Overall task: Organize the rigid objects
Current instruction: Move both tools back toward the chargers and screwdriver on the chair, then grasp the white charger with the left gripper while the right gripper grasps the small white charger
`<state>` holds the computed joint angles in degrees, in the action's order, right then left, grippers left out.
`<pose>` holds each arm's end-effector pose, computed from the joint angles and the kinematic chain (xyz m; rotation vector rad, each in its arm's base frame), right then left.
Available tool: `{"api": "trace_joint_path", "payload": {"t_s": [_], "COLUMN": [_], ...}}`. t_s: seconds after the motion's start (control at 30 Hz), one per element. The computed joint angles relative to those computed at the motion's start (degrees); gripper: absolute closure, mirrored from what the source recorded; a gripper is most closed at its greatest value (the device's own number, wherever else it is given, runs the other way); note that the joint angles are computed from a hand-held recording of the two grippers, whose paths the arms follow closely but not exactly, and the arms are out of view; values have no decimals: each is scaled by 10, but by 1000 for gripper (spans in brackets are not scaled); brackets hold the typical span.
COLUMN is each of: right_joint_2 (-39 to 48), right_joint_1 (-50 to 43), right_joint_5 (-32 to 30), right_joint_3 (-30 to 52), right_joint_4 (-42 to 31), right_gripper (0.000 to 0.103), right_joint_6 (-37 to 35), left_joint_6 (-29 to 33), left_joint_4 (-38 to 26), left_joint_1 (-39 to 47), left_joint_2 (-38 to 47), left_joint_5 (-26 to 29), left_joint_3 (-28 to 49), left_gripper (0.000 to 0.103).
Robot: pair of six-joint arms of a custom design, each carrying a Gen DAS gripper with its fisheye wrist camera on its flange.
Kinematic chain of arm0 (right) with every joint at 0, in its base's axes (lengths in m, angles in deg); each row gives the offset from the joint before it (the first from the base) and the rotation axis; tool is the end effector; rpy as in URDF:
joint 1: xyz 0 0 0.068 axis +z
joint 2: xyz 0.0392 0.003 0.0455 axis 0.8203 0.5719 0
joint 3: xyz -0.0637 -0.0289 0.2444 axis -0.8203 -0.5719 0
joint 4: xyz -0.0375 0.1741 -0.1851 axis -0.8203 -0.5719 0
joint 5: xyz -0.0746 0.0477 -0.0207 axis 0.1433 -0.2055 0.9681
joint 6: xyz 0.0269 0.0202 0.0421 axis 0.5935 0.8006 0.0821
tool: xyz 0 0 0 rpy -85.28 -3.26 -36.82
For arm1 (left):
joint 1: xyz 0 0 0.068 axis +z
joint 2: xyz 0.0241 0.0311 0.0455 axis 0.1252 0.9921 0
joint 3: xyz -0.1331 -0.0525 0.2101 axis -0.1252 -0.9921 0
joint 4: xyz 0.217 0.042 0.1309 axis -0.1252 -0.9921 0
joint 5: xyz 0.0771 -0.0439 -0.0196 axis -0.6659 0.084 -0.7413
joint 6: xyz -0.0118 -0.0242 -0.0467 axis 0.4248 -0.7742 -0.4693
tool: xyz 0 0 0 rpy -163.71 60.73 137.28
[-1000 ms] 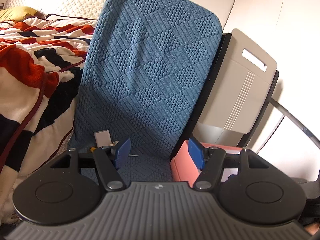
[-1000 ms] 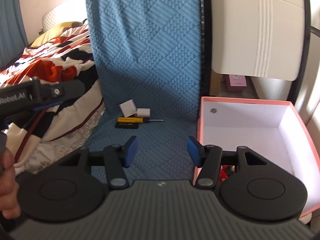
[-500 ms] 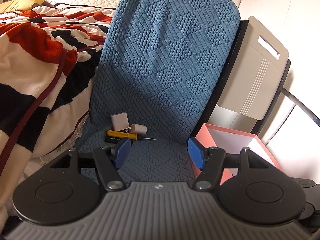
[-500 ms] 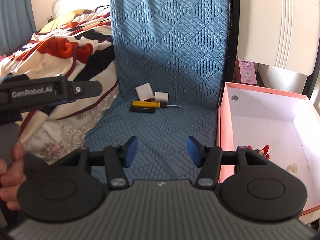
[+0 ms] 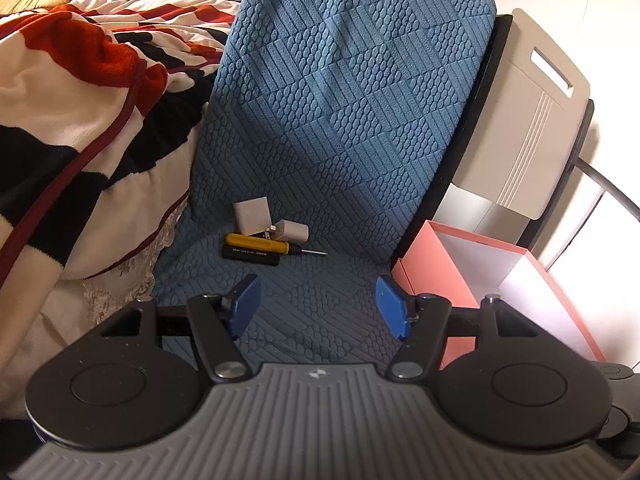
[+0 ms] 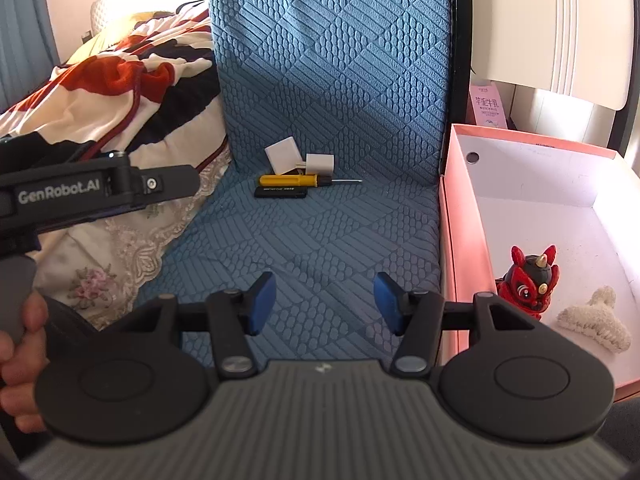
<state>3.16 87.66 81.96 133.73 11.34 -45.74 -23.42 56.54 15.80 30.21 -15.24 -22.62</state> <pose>0.2856 0.1741 0.2674 -0.0330 2.4763 0.2092 0.3295 0.0317 0.2049 0.1310 2.1757 -0.5017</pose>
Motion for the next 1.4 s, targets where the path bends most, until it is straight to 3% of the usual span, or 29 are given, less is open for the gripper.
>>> {"api": "trace_joint_path", "payload": {"t_s": [0.13,0.63,0.87,1.07,1.2,1.4], "right_joint_2": [20,114,137,167,194,256], "right_joint_1": [-9,-38,-52,-71,-83,-99], "right_joint_5": [-6,-34,-44,-74,-97,-97], "right_joint_3": [5,57,65,91,119,178], "right_joint_4": [19,83,112,122,121,122], "right_gripper": [46,46,46,46,46,46], "right_joint_6": [-14,-91,-113,-101,-105,-121], "left_joint_6": [24,-2,0,-12,9,-9], "left_joint_4": [13,26,-25,-84,-111,-207], "left_joint_1": [-34,-55,-56,-57,-69,-64], "left_joint_2": [41,205,294,366,408,518], "left_joint_5": [-37,-57,-83,-60,-78,-72], "left_joint_3": [27,172,285,387,446,618], "left_gripper": [34,34,34,34,34,30]}}
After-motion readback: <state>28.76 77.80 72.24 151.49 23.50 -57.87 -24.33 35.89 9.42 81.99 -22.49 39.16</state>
